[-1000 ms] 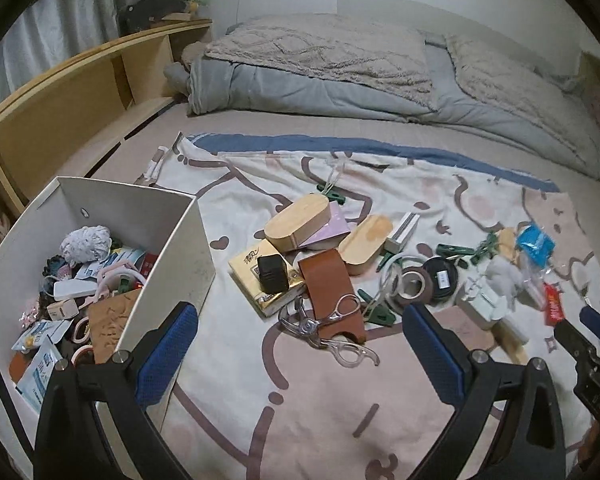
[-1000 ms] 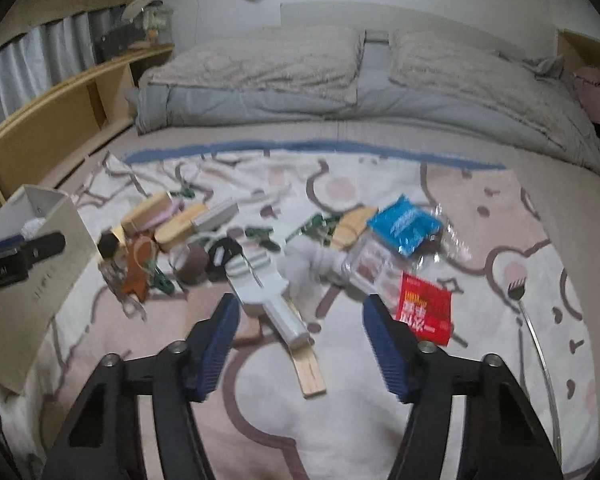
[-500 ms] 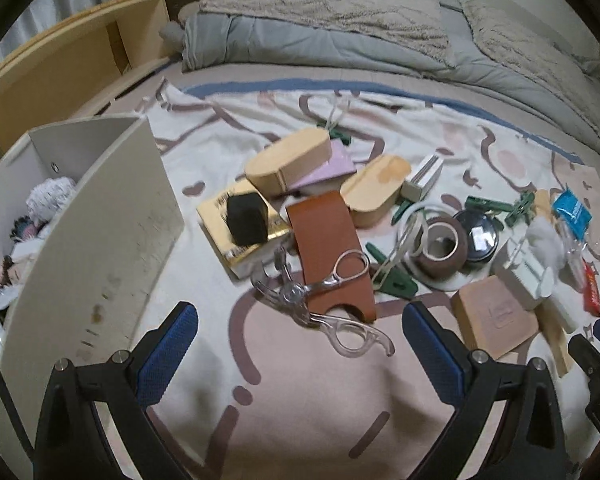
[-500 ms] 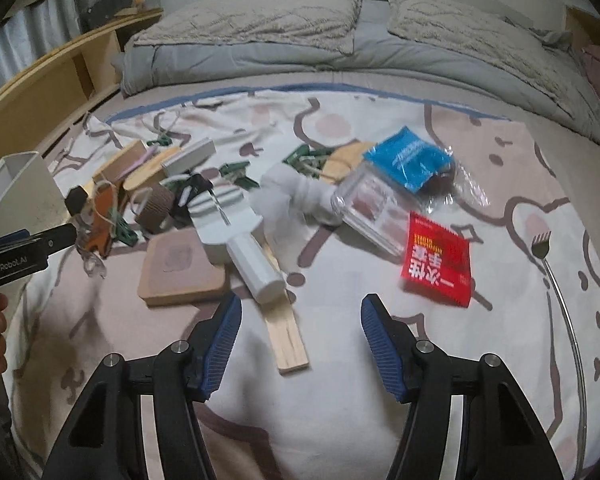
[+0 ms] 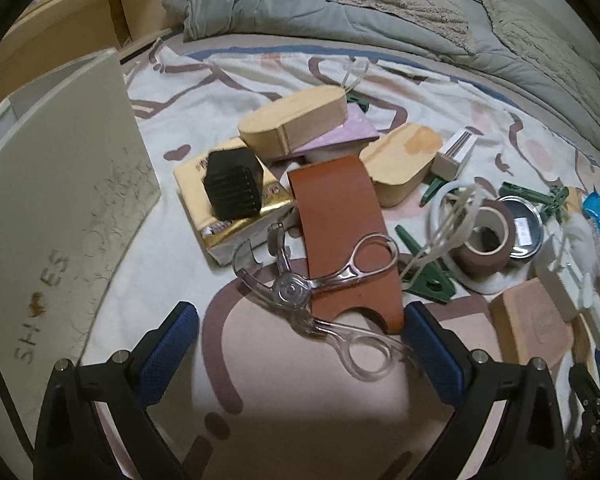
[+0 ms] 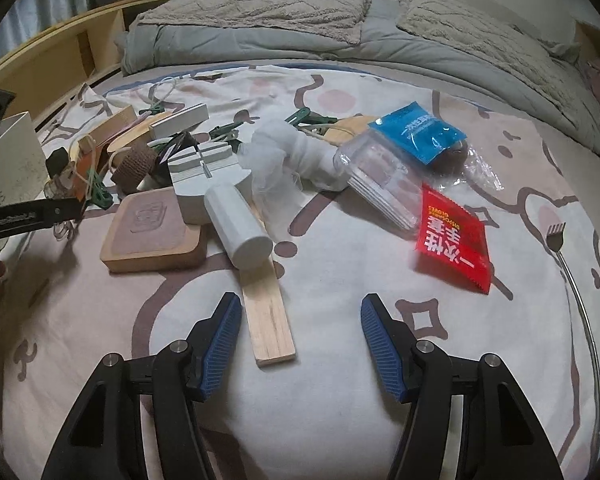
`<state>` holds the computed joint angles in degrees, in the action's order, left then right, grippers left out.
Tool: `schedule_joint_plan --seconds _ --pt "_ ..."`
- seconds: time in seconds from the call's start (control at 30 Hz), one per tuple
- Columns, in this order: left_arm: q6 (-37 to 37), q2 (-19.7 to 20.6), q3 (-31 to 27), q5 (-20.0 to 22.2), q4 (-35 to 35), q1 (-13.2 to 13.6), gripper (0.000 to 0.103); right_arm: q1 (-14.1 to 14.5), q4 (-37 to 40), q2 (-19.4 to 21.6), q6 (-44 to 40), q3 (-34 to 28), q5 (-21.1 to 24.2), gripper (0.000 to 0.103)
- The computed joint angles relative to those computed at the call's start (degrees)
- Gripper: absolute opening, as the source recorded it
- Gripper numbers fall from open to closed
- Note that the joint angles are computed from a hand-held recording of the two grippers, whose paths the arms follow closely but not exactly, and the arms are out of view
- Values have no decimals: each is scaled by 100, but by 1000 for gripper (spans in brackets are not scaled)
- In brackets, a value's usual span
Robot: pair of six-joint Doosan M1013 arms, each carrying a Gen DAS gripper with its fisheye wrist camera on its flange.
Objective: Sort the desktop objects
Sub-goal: 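Lower the left tool onto the clear scissors while the right tool approaches the wooden stick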
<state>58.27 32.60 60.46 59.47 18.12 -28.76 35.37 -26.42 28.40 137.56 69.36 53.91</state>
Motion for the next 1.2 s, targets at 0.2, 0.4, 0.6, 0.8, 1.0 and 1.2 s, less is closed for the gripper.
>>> schedule_joint_plan --seconds 0.2,0.4,0.6,0.8,1.0,1.2 --pt "-104 -11 101 -118 137 -20 103 -28 192 -17 -140 62 -155 93" --pt "-99 -70 205 -247 -35 44 103 -38 365 44 -345 -14 -55 103" --pt "-22 -145 318 -298 -97 72 103 -41 396 42 -353 -14 -49 103" --pt "171 -293 535 -441 -229 123 103 -30 376 65 -364 -50 11 103" --pt "350 -435 741 -535 -313 163 103 -11 311 119 -366 -121 119 103" --pt "664 -577 953 -635 -517 212 103 -43 404 104 -358 -89 31 103"
